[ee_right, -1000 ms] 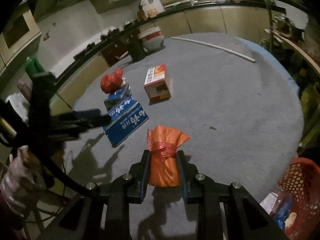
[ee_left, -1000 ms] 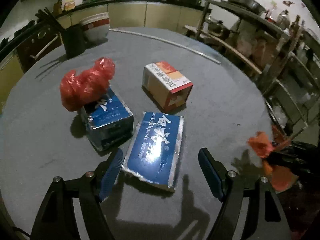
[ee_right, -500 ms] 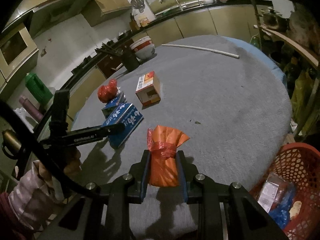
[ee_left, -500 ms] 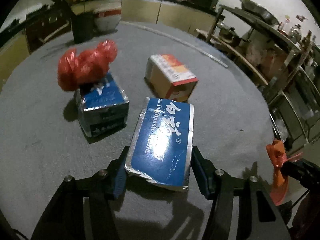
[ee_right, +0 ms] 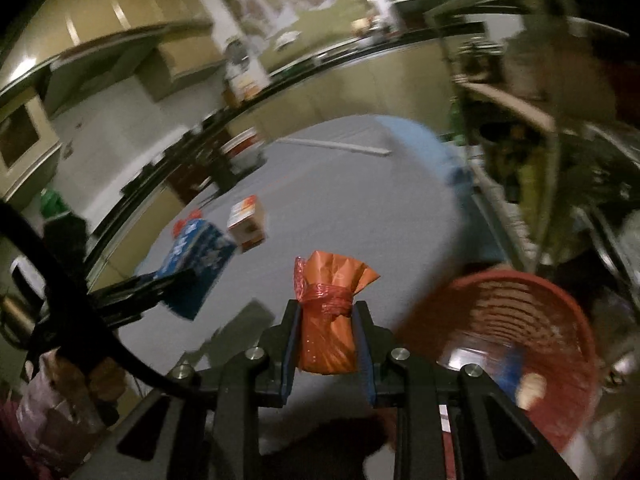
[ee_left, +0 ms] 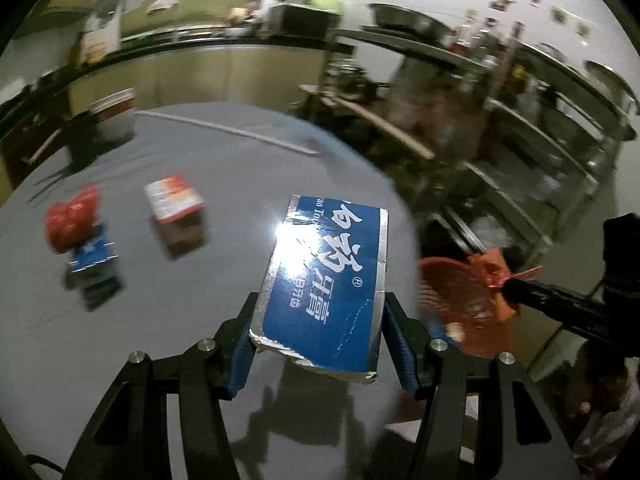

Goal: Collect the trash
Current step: 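Drop the blue box with the left tool while the right tool drops the orange mesh bag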

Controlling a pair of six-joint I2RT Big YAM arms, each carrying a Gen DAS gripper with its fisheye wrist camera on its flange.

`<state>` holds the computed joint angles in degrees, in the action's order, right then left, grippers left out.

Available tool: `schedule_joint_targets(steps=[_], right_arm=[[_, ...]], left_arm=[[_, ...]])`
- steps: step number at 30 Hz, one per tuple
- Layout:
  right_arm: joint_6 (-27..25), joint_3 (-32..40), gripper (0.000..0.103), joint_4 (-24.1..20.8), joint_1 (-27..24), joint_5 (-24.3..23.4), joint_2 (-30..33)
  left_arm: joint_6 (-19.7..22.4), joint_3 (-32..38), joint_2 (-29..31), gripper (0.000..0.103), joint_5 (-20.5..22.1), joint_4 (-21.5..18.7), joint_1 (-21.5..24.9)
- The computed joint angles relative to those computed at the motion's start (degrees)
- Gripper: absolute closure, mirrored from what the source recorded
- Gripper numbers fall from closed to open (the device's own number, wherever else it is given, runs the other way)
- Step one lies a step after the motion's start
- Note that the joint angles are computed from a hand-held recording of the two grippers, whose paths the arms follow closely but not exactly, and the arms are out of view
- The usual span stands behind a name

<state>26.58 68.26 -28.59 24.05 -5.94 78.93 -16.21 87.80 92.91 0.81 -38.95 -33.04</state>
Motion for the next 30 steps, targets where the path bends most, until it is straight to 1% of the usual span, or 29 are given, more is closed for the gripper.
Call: schedule_joint_targets(steps=[6,9,11,15,18,23,24,26,27,28,30], right_arm=[[1.69,-5.78,0.075,-2.1,-3.96,2.81,-6.4],[2.12,-7.42,0.075,-2.51,-5.75,2.86,-8.18],[2.54,-8.4,0.075,-2.31,-6.64,3.01,-9.09],[4.11,-10.02,0.075,-0.95,-8.22,2.2,-9.94],[4.93,-11.16,0.075,0.12,-9.18,1.3,-10.19],[7.33,-12.55,0.073,1.97,-10.58,0.12,-10.2],[8.2,-12.86,0.073,2.73,-11.06,-0.94,-10.02],[10.48,-12.41,0.066,2.6,-11.98,-2.81,-8.69],[11.22,-11.96,0.046,1.98,-12.21,-2.92,-7.98],[12.4,-11.71,0.036,1.95,-12.27,-2.92,-7.5],[12.13,-12.71,0.036,5.21,-11.76,-2.61,-8.13]], left_arm=[[-1.44,6.65,5.18,0.043,-0.51,-2.1,-5.37],[-1.51,10.06,8.06,0.043,0.68,-3.41,-7.24],[-1.26,11.85,9.67,0.043,0.74,-4.35,-8.38],[-1.6,14.43,12.13,0.043,1.67,-5.76,-10.31],[-1.06,15.8,13.48,0.042,1.88,-6.5,-11.23],[-2.24,16.52,15.17,0.041,2.89,-5.57,-11.84],[-2.6,16.83,15.69,0.04,3.09,-5.68,-11.81],[-2.79,17.32,16.27,0.04,3.49,-6.45,-11.75],[-2.62,17.51,16.45,0.04,3.18,-7.01,-11.7],[-2.05,16.79,15.97,0.04,2.12,-6.85,-11.66],[-1.49,15.25,14.8,0.039,0.96,-6.12,-11.34]])
